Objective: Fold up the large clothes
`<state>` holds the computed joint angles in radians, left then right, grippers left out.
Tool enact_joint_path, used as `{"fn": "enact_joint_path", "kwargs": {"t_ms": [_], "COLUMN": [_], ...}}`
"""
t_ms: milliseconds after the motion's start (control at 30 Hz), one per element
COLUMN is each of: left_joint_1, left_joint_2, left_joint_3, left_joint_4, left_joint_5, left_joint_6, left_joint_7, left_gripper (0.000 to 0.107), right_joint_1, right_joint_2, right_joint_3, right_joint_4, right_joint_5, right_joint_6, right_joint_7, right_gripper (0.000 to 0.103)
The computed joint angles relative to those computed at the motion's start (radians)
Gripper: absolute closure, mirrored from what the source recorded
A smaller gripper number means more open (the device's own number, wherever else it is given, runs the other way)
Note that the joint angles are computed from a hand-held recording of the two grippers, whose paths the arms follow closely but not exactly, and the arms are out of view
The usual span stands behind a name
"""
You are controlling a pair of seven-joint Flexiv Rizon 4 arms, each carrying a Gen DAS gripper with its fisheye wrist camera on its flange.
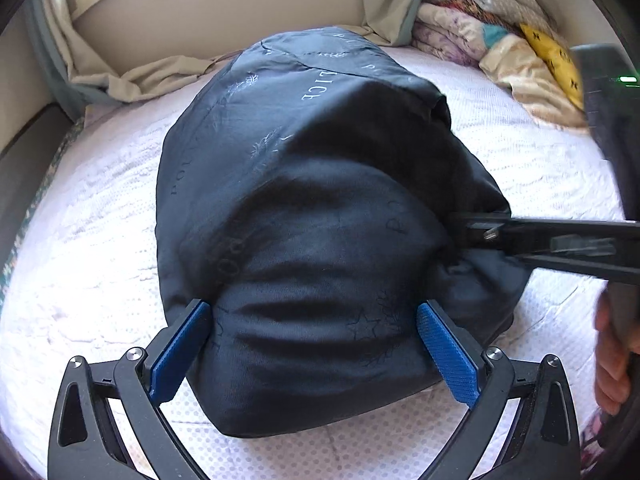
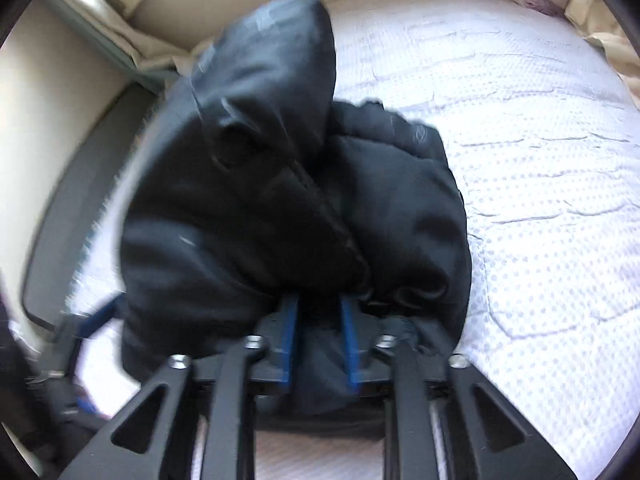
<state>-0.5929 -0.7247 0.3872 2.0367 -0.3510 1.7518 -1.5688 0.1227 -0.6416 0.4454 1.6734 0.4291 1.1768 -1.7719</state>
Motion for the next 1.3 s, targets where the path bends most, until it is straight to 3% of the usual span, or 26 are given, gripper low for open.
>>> {"fn": "enact_joint_path", "kwargs": {"t_ms": [67,267,400,700,933,1033,1167,1233,1300], "left_joint_1": [-0.001,-0.138,-0.248,-0.416,-0.443,-0.480,-0.611,-0.638,-0.616], "left_joint_2": [0.012,0.023,0.027,0.040,0.066,0.053,-0.023,-0.044,-0.027], "left_joint_3": [0.000,0.117,0.207,0.303,0.265,0.272,0.368,0.400,0.394], "left_joint_4": [0.012,0.048,0.082,0.183,0.256,0.269,0.264,0.264,0.271], "left_joint_5": [-0.004,-0.036,-0.078,-0.239,-0.338,-0.411,-0.543,-0.553,-0.539], "left_joint_6": [0.004,0.009,0.024,0.063,0.123,0.117,0.058,0.044,0.048], "left_joint_7": [-0.008,-0.020,-0.023,0.028,0.058,0.076,0.098,0.097,0.087], "left_gripper": [0.004,0.004,0.004,0.004,0.004,0.004,0.004,0.004,0.004], "right_joint_1": [-0.064,-0.077,-0.061,-0.048,-0.019,0.019,0.087,0.075,0.027], "right_joint_2": [0.034,0.159,0.209,0.301,0.317,0.327,0.332,0.324,0.312], "right_joint_3": [0.075,0.100,0.082,0.035,0.012,-0.011,-0.063,-0.051,-0.006], "right_joint_4": [0.014,0.107,0.140,0.231,0.275,0.315,0.392,0.398,0.384], "right_joint_5": [0.070,0.159,0.185,0.246,0.266,0.237,0.112,0.076,0.075], "right_joint_6": [0.026,0.141,0.154,0.190,0.197,0.246,0.330,0.328,0.322], "right_joint_7": [-0.081,-0.201,-0.209,-0.252,-0.260,-0.224,-0.129,-0.104,-0.104], "right_gripper": [0.043,0.025,0.022,0.018,0.018,0.018,0.012,0.012,0.012]}}
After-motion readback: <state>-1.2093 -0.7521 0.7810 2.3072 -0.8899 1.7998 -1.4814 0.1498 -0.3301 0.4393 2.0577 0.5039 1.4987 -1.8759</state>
